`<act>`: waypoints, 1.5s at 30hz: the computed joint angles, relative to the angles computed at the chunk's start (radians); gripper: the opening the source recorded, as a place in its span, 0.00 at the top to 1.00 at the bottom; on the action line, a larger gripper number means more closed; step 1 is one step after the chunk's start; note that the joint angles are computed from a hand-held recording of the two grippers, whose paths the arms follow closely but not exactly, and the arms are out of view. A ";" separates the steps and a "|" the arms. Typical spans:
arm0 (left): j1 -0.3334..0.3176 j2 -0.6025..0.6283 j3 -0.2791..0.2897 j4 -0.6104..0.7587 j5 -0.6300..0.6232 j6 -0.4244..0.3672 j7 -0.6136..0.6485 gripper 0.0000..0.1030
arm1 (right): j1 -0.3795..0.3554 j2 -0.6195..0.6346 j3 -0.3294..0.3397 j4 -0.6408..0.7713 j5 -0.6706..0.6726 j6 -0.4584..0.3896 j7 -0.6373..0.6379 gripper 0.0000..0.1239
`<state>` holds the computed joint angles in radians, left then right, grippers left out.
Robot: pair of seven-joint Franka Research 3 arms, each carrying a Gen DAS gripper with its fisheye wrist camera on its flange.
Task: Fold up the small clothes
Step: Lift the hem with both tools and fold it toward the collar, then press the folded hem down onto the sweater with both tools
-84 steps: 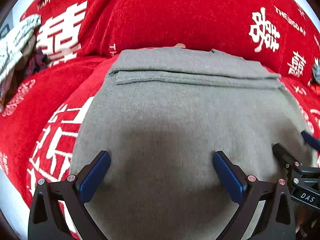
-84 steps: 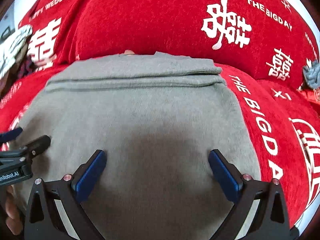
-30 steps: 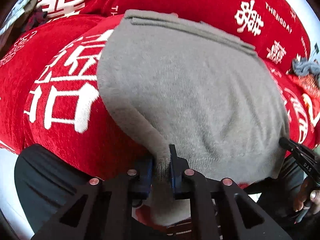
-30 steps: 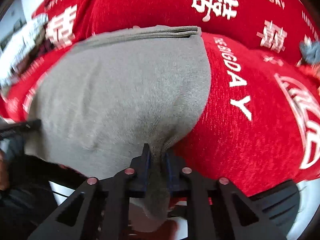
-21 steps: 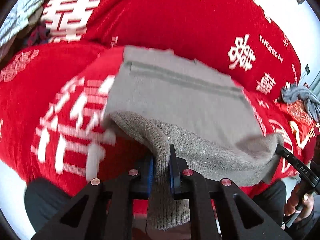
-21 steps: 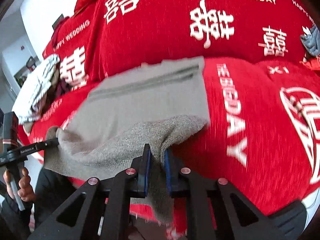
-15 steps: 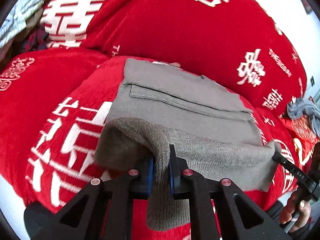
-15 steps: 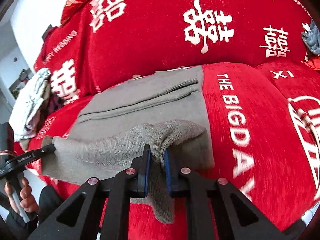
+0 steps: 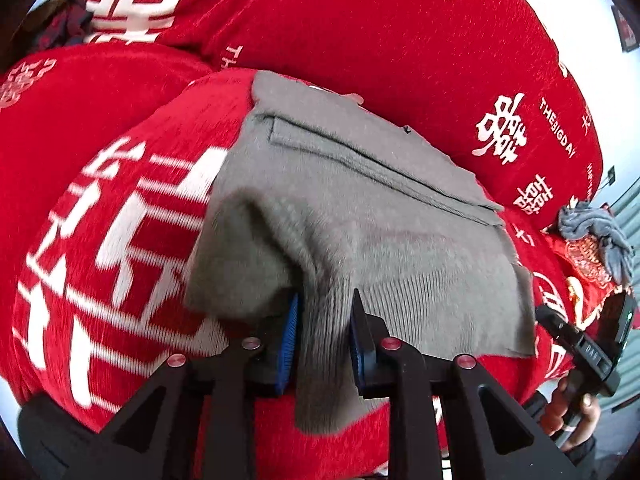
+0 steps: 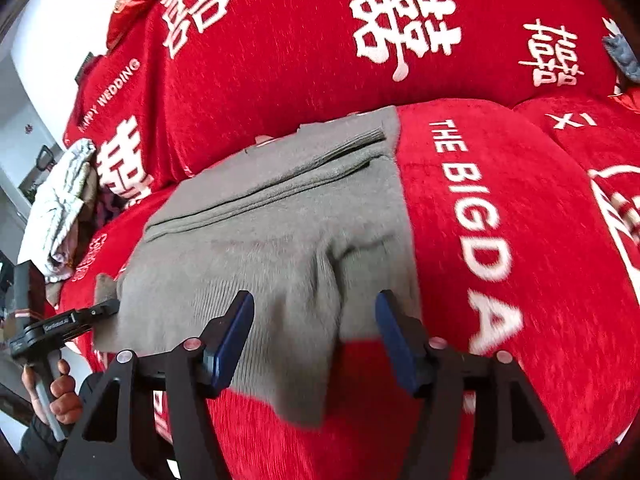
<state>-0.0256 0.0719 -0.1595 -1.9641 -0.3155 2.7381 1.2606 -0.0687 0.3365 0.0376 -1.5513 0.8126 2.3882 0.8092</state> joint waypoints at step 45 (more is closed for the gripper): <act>0.014 0.151 0.016 0.279 0.279 0.009 -0.237 0.90 | 0.020 0.132 0.030 0.280 0.037 -0.071 0.088 0.93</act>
